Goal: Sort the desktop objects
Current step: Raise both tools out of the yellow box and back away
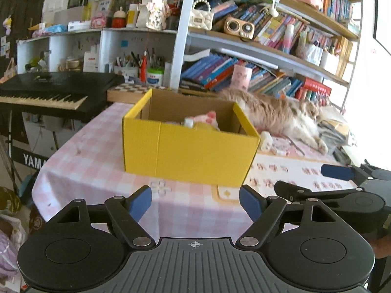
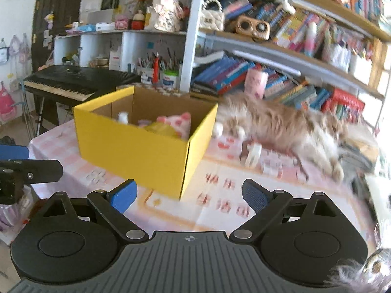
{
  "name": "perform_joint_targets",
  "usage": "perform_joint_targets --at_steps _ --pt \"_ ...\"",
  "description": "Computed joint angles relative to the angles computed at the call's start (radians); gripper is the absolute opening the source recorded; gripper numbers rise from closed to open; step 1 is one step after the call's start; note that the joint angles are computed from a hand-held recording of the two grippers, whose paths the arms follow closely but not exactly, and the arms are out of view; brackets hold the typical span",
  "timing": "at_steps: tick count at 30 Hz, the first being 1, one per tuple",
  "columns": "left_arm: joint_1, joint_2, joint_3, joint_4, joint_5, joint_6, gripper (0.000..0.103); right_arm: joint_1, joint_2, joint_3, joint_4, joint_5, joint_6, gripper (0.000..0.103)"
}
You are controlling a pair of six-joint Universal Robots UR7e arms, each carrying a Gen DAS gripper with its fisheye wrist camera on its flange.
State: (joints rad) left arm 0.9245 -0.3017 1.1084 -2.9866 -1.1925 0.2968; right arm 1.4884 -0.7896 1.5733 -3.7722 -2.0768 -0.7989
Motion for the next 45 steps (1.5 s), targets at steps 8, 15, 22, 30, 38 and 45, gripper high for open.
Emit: perform_joint_targets --at_steps 8,15,22,30,38,45 --pt "0.005 -0.046 0.07 0.004 0.03 -0.01 0.081 0.023 -0.001 0.058 -0.002 -0.057 0.073 0.093" --pt "0.006 -0.072 0.12 0.031 0.04 -0.04 0.081 0.036 -0.003 0.086 0.001 -0.105 0.122 0.093" --pt "0.002 -0.094 0.167 0.032 0.024 -0.042 0.081 0.04 -0.018 0.124 0.021 -0.122 0.148 0.093" --pt "-0.003 -0.106 0.195 0.037 0.025 -0.043 0.081 0.042 -0.024 0.16 -0.003 -0.141 0.166 0.093" --pt "-0.009 -0.102 0.19 0.076 0.003 -0.018 0.081 0.042 -0.035 0.193 -0.024 -0.163 0.182 0.093" --pt "-0.014 -0.081 0.16 0.11 -0.036 0.02 0.081 0.038 -0.046 0.202 -0.041 -0.204 0.191 0.093"
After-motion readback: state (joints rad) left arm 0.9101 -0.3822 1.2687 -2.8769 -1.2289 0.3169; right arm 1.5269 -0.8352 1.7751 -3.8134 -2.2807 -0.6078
